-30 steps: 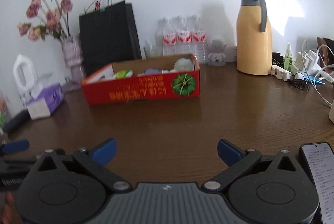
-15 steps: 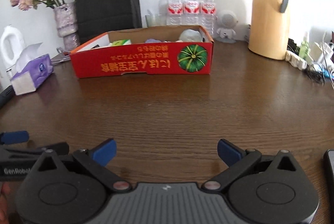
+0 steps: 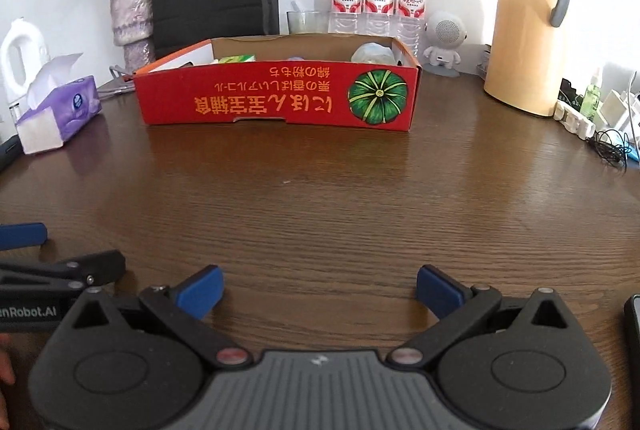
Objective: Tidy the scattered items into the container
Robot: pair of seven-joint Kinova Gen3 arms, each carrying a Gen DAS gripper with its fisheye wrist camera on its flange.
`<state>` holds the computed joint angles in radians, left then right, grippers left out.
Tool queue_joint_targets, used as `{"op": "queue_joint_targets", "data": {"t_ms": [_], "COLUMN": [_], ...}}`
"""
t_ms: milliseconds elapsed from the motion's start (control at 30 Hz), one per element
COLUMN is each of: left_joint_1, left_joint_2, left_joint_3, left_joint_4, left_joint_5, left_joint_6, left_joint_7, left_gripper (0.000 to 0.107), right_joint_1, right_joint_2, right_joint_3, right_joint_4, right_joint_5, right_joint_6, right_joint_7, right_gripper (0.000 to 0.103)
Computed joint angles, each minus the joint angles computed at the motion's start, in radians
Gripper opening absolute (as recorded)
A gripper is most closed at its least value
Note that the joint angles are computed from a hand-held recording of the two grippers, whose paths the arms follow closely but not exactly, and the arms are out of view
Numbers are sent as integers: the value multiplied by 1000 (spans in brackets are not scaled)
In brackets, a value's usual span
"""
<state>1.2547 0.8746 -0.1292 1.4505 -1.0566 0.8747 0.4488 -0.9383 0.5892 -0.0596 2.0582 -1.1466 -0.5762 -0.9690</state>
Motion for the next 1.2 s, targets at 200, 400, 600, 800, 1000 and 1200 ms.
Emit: {"op": "queue_joint_targets", "data": {"t_ms": [200, 400, 600, 800, 1000, 1200], "left_joint_1": [-1, 1, 0, -1, -1, -1], "left_joint_2": [0, 0, 0, 0, 1, 1], "left_joint_3": [0, 1, 2, 2, 2, 2], "left_joint_4": [1, 2, 2, 2, 1, 0], "left_joint_5": [-1, -2, -3, -3, -3, -2], "left_joint_6": [-1, 1, 1, 0, 1, 1], "left_joint_7": [2, 4, 4, 3, 2, 2], "left_gripper": [103, 103, 103, 103, 103, 103], "right_joint_1": [1, 4, 0, -5, -3, -5], "right_joint_2": [1, 3, 3, 3, 3, 3], "right_joint_3": [0, -1, 7, 12, 13, 15], "right_joint_4": [-1, -3, -1, -2, -1, -1], "right_joint_5": [1, 18, 31, 28, 35, 35], "right_joint_6": [1, 7, 12, 13, 16, 17], "right_joint_7": [0, 2, -12, -10, -15, -15], "right_gripper": [103, 103, 103, 103, 103, 103]}}
